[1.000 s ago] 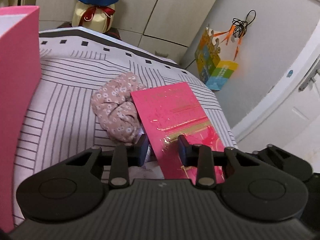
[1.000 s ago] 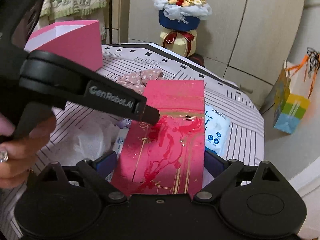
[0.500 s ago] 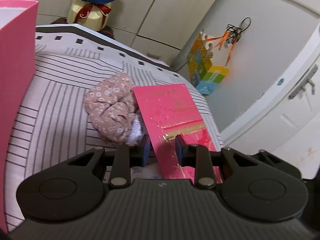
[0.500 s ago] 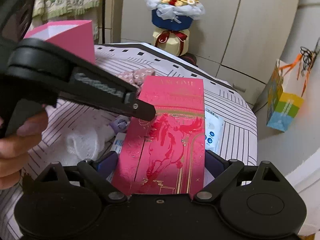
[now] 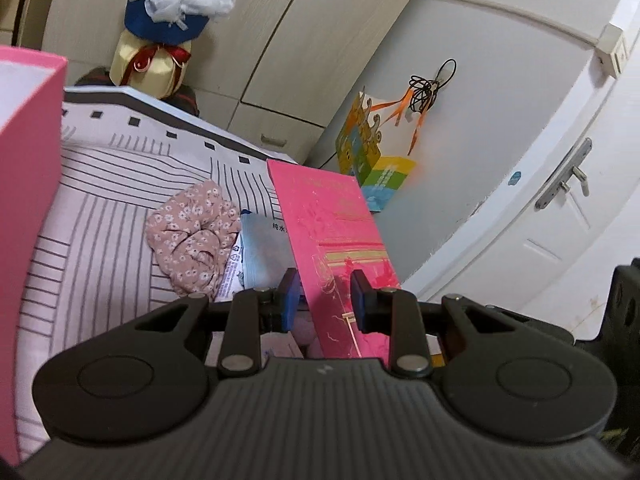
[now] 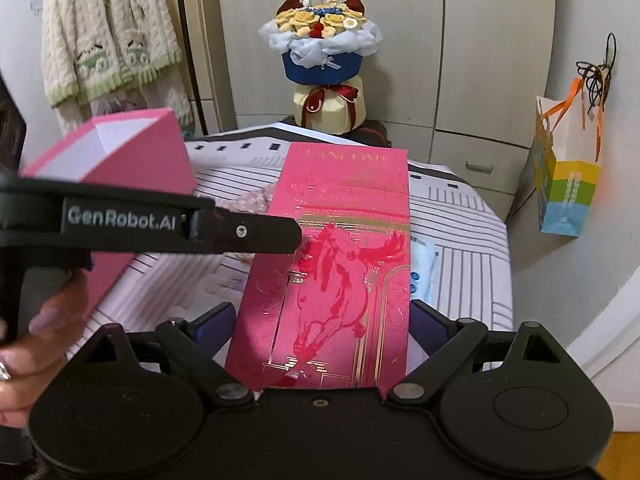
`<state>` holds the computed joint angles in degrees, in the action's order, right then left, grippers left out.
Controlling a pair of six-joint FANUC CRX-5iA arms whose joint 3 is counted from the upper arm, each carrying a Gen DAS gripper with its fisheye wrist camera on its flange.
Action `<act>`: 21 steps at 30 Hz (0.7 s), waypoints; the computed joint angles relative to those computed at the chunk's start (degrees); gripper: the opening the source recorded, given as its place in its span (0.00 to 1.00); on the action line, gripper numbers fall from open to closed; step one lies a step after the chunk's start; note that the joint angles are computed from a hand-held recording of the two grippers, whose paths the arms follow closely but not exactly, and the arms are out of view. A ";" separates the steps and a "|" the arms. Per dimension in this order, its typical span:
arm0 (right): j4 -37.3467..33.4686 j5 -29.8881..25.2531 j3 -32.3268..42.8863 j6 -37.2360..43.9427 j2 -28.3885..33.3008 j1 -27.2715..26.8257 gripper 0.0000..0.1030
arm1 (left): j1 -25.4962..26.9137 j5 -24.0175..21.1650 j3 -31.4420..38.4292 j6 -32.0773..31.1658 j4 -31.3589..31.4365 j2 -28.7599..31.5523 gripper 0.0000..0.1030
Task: Organize soft objects
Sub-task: 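Lift the red envelope with the left gripper and carry it over the pink box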
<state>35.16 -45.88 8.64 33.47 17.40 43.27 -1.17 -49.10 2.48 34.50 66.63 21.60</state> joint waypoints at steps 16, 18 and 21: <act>3.02 1.40 -3.87 -8.45 -4.29 5.20 0.92 | 4.37 -1.65 -9.98 -1.89 -0.45 -10.42 0.17; 3.45 1.48 -4.15 -10.21 -4.61 5.79 0.92 | 5.06 -2.60 -10.65 -2.72 -0.33 -11.20 0.17; 4.65 2.07 -5.10 -12.72 -5.35 6.76 0.92 | 5.98 -2.98 -12.34 -3.92 0.52 -12.63 0.17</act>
